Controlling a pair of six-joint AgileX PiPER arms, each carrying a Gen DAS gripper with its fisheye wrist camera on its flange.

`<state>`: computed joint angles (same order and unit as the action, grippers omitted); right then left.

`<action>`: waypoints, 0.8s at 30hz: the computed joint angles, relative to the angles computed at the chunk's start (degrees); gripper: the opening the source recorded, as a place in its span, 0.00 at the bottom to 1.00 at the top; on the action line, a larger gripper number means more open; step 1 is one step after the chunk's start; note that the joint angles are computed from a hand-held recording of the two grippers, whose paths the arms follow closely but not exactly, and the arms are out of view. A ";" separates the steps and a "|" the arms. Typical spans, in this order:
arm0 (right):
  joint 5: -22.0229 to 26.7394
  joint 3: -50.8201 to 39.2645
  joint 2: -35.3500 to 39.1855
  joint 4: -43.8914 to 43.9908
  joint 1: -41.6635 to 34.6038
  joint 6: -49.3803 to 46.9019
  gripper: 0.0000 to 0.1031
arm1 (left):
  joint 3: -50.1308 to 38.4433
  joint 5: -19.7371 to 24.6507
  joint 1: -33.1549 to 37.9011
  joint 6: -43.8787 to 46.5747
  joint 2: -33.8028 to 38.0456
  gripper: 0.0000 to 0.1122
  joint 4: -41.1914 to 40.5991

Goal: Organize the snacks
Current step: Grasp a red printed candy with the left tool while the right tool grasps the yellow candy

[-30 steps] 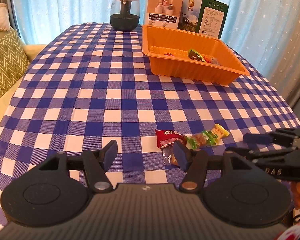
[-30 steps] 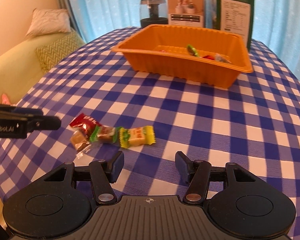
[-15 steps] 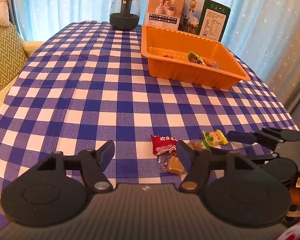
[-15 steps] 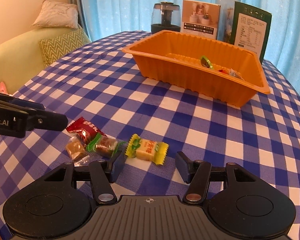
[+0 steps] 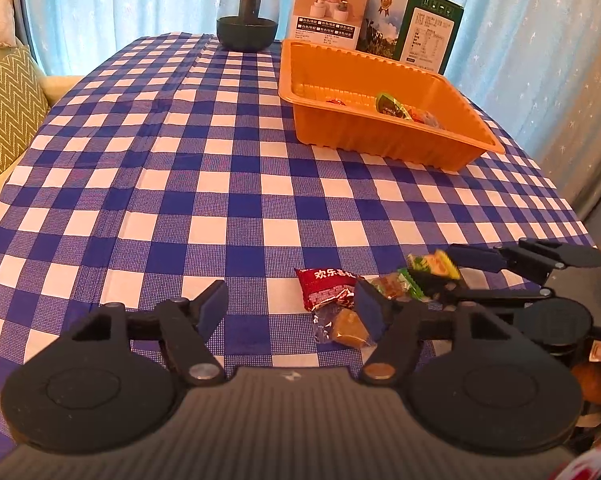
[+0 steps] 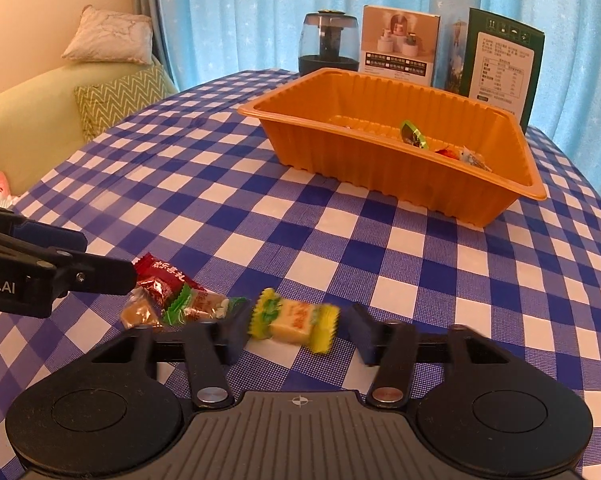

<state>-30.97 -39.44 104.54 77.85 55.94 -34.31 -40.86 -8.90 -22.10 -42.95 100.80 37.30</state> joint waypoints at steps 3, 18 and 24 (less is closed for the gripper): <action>0.26 -0.08 -0.52 1.91 0.22 -1.72 0.31 | -0.05 0.11 -0.18 0.32 0.11 0.59 -0.21; -1.99 2.60 -4.58 9.19 0.21 -3.03 0.28 | -1.91 0.03 -0.96 0.46 2.37 0.52 1.48; -1.48 3.15 -5.57 9.28 -0.35 -2.84 0.28 | -4.13 0.35 -2.84 17.00 5.34 0.50 -13.29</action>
<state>-32.45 -36.28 98.98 87.12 55.59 -37.15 -44.99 -8.55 -24.94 -25.95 106.14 24.01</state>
